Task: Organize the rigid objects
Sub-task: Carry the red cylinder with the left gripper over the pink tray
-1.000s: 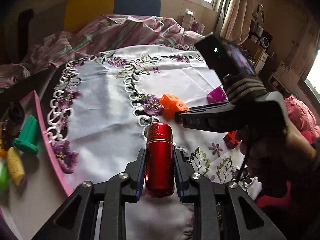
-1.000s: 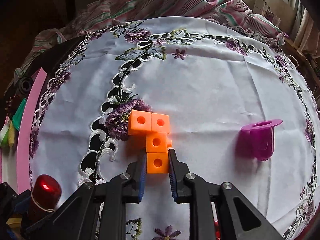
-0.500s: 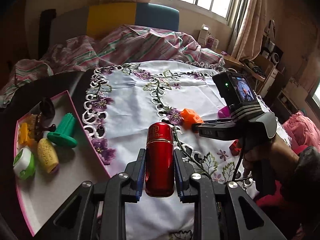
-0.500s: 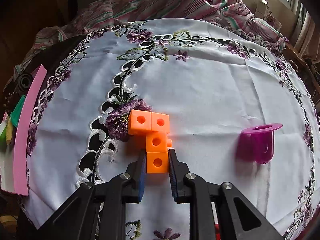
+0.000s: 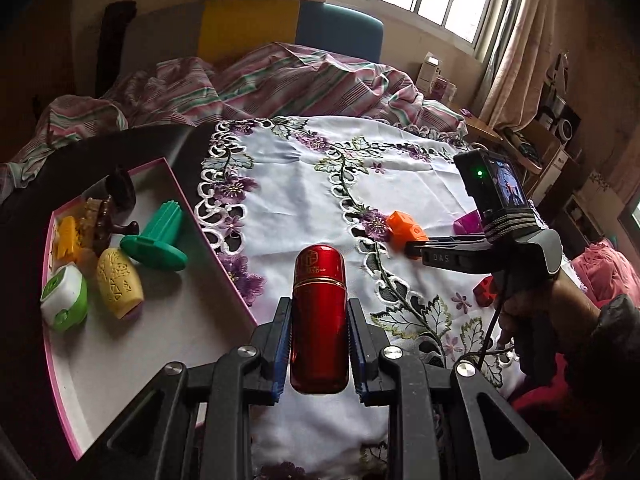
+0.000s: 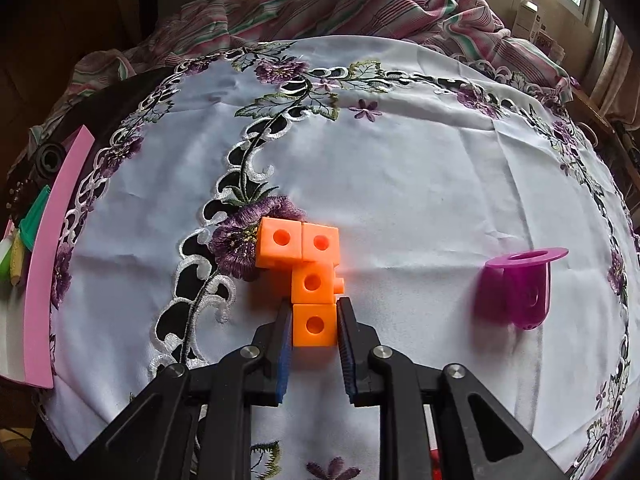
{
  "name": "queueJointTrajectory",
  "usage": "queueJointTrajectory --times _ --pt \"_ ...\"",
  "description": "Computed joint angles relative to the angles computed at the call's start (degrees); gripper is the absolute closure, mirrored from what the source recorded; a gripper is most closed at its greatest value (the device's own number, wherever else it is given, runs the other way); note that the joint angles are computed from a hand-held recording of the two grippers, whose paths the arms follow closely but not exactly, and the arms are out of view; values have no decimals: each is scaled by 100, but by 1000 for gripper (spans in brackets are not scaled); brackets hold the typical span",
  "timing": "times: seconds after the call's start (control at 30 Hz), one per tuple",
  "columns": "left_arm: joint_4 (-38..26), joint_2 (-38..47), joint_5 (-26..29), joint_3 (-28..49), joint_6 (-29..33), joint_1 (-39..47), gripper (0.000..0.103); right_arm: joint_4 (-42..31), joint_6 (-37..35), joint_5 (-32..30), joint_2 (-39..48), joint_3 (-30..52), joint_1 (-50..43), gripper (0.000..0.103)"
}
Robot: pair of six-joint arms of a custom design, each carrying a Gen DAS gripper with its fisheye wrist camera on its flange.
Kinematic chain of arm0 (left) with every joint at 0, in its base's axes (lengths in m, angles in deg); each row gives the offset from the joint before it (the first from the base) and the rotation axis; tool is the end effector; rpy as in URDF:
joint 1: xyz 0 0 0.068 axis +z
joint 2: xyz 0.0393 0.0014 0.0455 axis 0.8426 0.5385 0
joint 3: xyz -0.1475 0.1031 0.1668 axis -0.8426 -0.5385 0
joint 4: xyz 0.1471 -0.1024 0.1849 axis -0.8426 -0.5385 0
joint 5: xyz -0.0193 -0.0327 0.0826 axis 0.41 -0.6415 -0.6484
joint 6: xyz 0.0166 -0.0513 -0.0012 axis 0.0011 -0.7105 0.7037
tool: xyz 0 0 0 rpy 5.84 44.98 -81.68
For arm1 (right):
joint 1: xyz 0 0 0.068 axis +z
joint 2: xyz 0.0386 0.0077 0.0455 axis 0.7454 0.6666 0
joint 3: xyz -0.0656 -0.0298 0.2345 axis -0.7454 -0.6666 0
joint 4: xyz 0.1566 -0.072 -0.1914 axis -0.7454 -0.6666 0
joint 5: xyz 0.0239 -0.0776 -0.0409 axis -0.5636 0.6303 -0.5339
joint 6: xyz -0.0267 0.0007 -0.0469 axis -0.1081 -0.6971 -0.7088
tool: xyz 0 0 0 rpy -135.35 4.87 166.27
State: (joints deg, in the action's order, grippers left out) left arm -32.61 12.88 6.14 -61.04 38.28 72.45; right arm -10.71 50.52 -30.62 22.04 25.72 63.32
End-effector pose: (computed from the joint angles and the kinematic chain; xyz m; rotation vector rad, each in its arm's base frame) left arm 0.1744 0.0292 0.1171 0.2872 2.4150 -0.3729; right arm 0.2946 0.0780 0.0590 -0.1493 2.6970 0.0667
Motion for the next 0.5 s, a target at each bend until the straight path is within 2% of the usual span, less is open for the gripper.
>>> queueJointTrajectory --times 0.27,0.5 --pt "-51 10 30 2 74 156 77 -8 166 -239 0 18 -144 83" --pt "-118 132 129 83 138 375 77 58 -31 87 0 -29 45 83"
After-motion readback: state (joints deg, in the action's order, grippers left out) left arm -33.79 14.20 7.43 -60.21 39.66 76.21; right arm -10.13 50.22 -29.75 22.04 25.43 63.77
